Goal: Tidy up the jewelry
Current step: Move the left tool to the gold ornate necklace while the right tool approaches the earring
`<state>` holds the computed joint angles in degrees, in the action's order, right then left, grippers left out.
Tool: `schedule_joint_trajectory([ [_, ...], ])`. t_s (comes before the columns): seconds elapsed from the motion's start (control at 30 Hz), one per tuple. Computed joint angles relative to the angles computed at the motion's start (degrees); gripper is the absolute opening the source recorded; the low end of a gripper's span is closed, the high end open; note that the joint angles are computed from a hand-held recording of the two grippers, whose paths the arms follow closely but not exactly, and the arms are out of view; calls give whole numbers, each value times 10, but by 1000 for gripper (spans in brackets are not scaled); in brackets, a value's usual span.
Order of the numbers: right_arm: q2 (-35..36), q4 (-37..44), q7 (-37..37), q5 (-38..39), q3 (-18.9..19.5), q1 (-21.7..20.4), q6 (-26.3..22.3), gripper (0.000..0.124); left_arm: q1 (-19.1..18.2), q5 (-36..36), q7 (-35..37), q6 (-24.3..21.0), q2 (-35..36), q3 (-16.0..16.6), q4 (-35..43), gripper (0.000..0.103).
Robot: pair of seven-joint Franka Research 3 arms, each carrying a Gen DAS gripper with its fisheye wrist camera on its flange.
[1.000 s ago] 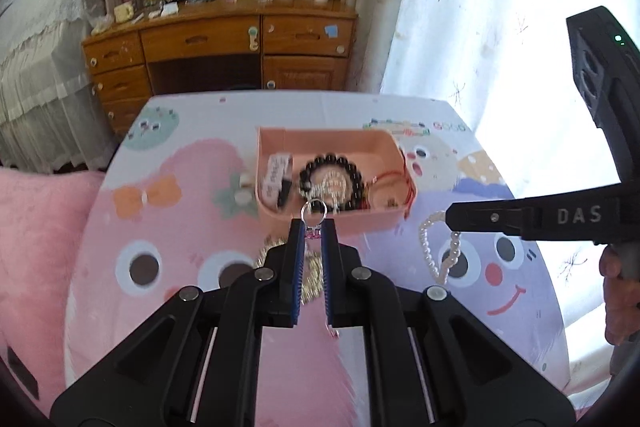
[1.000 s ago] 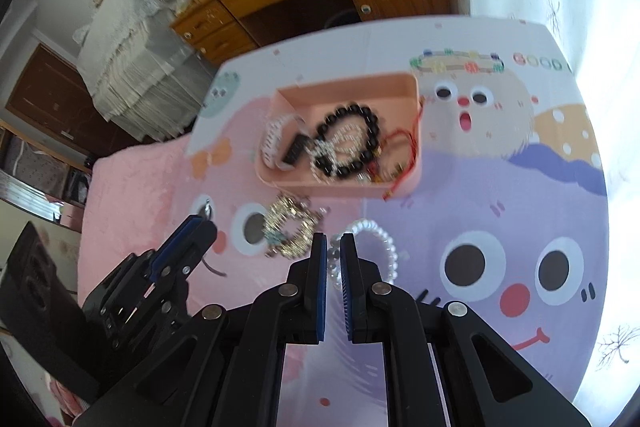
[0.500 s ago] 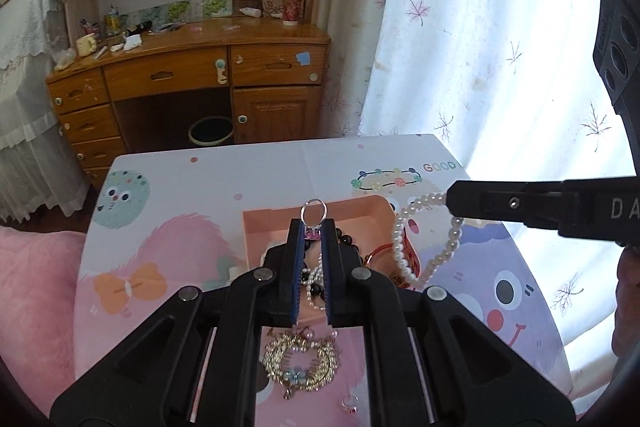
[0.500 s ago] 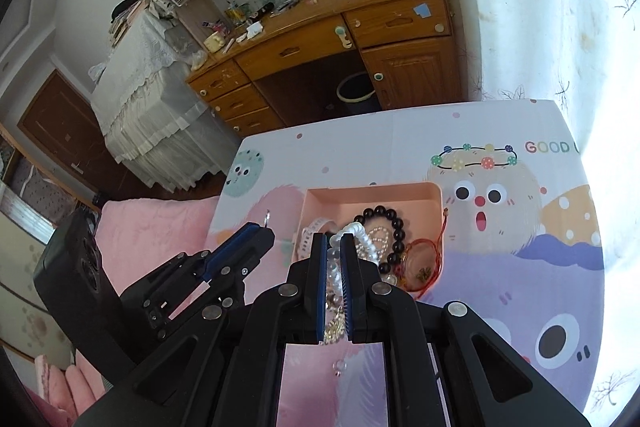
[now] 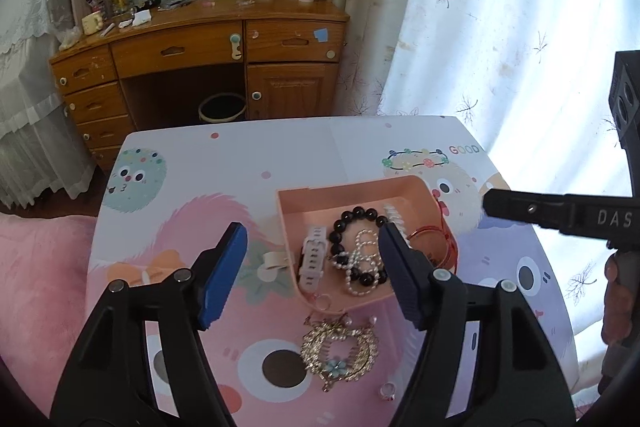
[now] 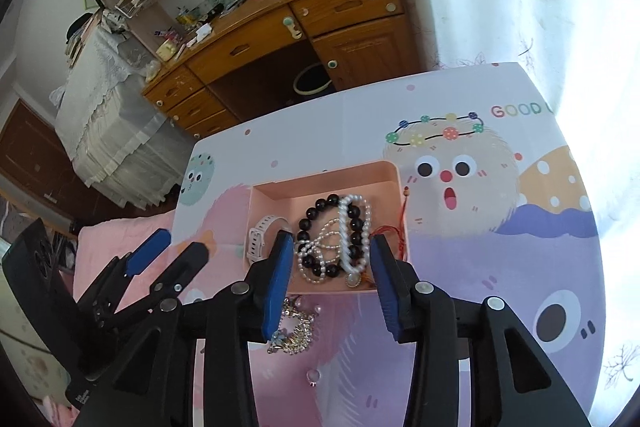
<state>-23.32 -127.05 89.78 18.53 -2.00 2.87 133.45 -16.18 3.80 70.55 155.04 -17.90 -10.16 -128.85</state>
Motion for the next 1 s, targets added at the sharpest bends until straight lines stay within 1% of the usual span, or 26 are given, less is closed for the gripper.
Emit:
schedule_joint_trajectory([
  [0.2,-50,-49,10,-11,7,-7,18,40,-4,-4,15,-23,-34,9,-32,66],
  [0.33,-106,-110,13,-25,20,-7,35,40,-34,-57,62,-40,-57,35,-59,66],
  [0.43,-156,-168,14,-43,38,-4,52,40,-61,-111,117,-68,-71,60,-75,66],
  [0.6,-242,-267,7,-45,55,21,87,40,-72,-174,181,-119,-85,73,-93,66],
  [0.63,-258,-285,7,-44,59,26,95,40,-76,-189,196,-132,-87,78,-95,67],
  [0.73,-303,-331,18,-50,78,35,103,40,-72,-213,222,-158,-81,74,-95,79],
  [0.77,-315,-344,22,-54,84,38,104,40,-70,-217,228,-162,-77,70,-96,79],
  [0.83,-333,-367,25,-61,91,46,109,40,-60,-212,231,-160,-68,57,-97,79],
  [0.87,-339,-376,29,-65,97,49,112,40,-58,-210,235,-151,-66,51,-101,79],
  [0.9,-345,-386,35,-68,103,52,115,40,-58,-209,240,-138,-66,46,-106,79],
  [1.0,-353,-410,41,-79,113,64,133,40,-68,-206,266,-78,-68,37,-134,79],
])
